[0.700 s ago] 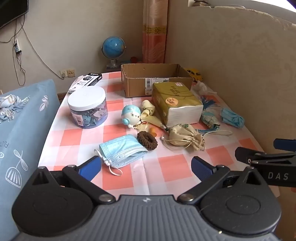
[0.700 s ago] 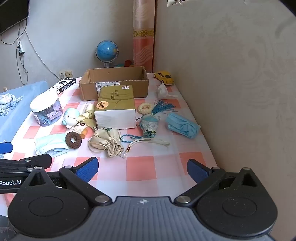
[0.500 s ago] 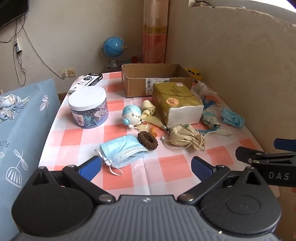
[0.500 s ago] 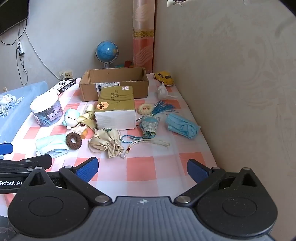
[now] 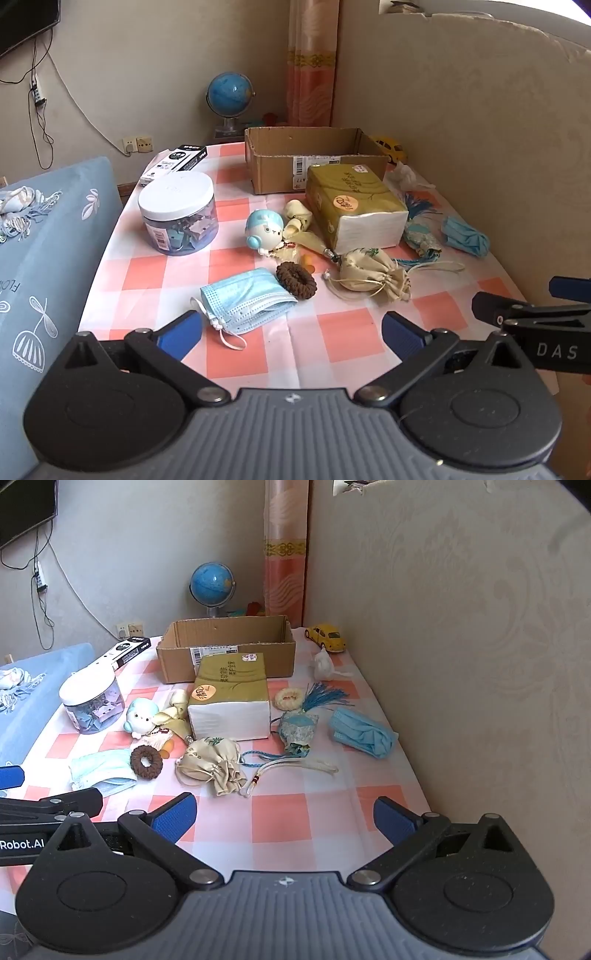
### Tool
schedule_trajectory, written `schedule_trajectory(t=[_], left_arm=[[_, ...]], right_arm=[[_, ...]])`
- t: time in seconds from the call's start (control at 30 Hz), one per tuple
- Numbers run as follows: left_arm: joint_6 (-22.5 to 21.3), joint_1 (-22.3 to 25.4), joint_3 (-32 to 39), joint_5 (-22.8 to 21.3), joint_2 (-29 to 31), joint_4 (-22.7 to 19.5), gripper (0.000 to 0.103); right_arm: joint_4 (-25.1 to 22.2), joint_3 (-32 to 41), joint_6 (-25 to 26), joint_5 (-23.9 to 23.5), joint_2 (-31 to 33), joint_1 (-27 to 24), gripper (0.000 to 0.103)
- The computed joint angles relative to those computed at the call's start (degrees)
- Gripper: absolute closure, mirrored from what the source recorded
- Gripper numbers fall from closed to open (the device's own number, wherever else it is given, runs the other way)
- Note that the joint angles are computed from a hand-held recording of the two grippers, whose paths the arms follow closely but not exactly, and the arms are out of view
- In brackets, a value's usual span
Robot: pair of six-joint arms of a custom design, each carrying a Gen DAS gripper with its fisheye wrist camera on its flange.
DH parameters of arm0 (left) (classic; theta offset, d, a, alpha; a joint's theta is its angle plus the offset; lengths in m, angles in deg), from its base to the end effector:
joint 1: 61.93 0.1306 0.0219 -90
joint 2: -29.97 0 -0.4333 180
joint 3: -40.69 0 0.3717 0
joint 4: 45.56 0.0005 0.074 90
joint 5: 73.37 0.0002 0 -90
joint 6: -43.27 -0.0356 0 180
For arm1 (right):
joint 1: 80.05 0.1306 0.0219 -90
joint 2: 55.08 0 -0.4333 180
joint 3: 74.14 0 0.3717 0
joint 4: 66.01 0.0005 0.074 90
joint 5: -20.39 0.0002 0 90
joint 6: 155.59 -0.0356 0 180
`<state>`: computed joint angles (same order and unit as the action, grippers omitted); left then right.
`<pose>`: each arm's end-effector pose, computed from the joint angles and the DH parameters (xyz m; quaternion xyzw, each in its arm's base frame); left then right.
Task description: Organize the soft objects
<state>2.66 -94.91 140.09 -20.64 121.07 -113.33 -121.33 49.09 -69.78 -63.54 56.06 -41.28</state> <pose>0.3888 -0.2272 0.5292 -0.2137 0.8928 0.0677 0.3907 0.4870 0.3857 0.5375 -0.2523 0.8814 0.0999 0.3866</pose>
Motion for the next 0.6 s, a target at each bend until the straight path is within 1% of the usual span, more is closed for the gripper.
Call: schedule_trajectory(t=[0.6], left_arm=[[-0.1, 0.04, 0.77, -0.4, 0.38, 0.09, 0.0]], right_arm=[[0.75, -0.21, 0.36, 1.01, -0.55, -0.05, 0.0]])
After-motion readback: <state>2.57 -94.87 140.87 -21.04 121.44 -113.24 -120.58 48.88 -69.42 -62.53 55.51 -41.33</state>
